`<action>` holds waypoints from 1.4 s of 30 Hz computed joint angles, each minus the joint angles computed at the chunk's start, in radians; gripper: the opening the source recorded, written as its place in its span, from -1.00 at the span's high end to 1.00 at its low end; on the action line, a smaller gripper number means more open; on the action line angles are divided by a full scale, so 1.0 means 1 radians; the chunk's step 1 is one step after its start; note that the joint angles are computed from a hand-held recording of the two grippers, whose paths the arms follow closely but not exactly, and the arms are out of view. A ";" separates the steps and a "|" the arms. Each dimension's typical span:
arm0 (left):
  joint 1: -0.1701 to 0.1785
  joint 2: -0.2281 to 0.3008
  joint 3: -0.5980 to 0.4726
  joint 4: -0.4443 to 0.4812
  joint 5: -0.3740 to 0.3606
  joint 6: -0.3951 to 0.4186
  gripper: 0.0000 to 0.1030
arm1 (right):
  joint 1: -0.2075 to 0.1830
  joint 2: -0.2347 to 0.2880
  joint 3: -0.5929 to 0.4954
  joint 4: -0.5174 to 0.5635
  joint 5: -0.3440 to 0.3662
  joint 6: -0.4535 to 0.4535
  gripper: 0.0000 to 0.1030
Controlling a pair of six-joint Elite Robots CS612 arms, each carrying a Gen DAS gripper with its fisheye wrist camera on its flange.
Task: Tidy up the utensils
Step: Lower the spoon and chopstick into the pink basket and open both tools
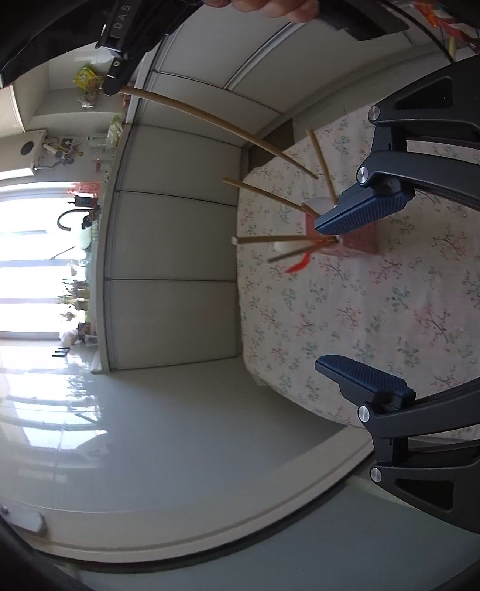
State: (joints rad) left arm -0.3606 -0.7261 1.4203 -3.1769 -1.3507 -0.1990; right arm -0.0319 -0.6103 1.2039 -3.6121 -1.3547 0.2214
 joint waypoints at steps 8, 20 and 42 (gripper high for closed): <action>0.045 0.044 -0.023 0.118 -0.052 -0.118 -0.37 | 0.077 0.135 -0.177 0.073 -0.224 -0.139 0.86; 0.073 0.051 -0.040 0.149 -0.134 -0.139 -0.37 | 0.126 0.256 -0.333 0.171 -0.384 -0.232 0.85; 0.049 0.011 0.012 0.187 -0.119 -0.146 -0.78 | 0.041 -0.074 0.174 0.270 -0.176 -0.099 -0.26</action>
